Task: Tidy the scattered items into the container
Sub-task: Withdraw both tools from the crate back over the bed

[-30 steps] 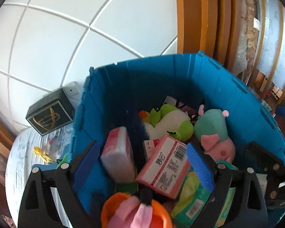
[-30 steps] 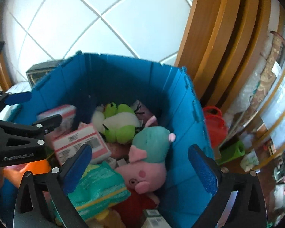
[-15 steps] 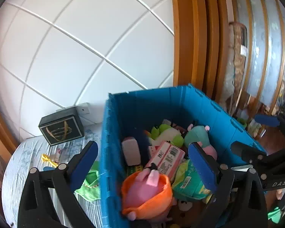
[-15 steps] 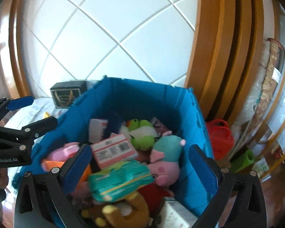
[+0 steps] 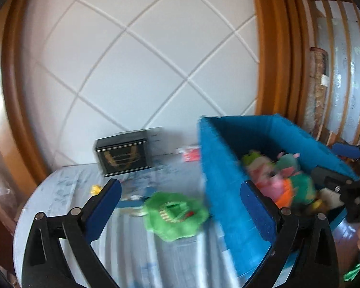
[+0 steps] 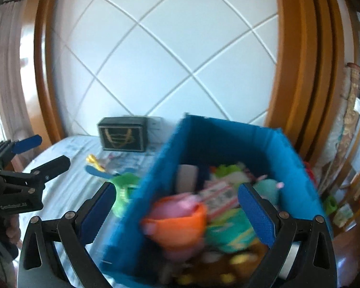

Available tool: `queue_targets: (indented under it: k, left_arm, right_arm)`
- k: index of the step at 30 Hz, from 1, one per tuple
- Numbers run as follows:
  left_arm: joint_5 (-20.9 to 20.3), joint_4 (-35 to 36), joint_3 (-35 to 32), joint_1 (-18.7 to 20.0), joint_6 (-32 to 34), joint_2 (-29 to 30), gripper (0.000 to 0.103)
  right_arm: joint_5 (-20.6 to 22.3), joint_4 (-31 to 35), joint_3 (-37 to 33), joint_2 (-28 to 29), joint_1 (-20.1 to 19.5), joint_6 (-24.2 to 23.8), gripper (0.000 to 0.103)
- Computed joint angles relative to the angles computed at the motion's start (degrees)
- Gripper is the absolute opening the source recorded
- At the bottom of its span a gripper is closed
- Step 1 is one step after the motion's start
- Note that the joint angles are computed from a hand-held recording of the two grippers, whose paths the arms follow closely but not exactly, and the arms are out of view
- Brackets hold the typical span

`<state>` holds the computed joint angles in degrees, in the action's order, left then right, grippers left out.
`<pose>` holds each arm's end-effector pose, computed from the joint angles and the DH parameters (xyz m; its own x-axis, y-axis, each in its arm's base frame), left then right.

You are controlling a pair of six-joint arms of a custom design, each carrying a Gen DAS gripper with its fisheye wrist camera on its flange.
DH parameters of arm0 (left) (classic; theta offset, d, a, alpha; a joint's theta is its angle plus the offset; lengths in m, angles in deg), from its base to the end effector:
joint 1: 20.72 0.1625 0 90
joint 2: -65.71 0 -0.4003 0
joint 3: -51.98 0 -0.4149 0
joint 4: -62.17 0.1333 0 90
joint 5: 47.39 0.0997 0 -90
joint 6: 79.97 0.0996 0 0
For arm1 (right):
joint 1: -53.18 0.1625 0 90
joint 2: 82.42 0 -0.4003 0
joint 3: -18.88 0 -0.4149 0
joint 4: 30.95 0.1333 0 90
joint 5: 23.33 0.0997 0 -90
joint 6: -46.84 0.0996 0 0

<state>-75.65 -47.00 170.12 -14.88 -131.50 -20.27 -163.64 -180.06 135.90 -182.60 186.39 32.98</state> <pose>-0.4409 -0.2673 0.2726 -0.6664 0.2279 -0.7099 0.7195 0.4462 -0.5321 0.3445 -0.2840 0.4563 -0.6746 -0.1875 0.7140 -0.6883 0.5093 -0.5166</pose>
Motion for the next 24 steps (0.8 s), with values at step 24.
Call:
queue_targets:
  k: [24]
  left_arm:
    - [-5.4,0.2,15.5,21.5,1.9,-19.9,0.1]
  right_arm:
    - [3.2,-12.9,1.5,30.2,-2.8,11.0,0.103]
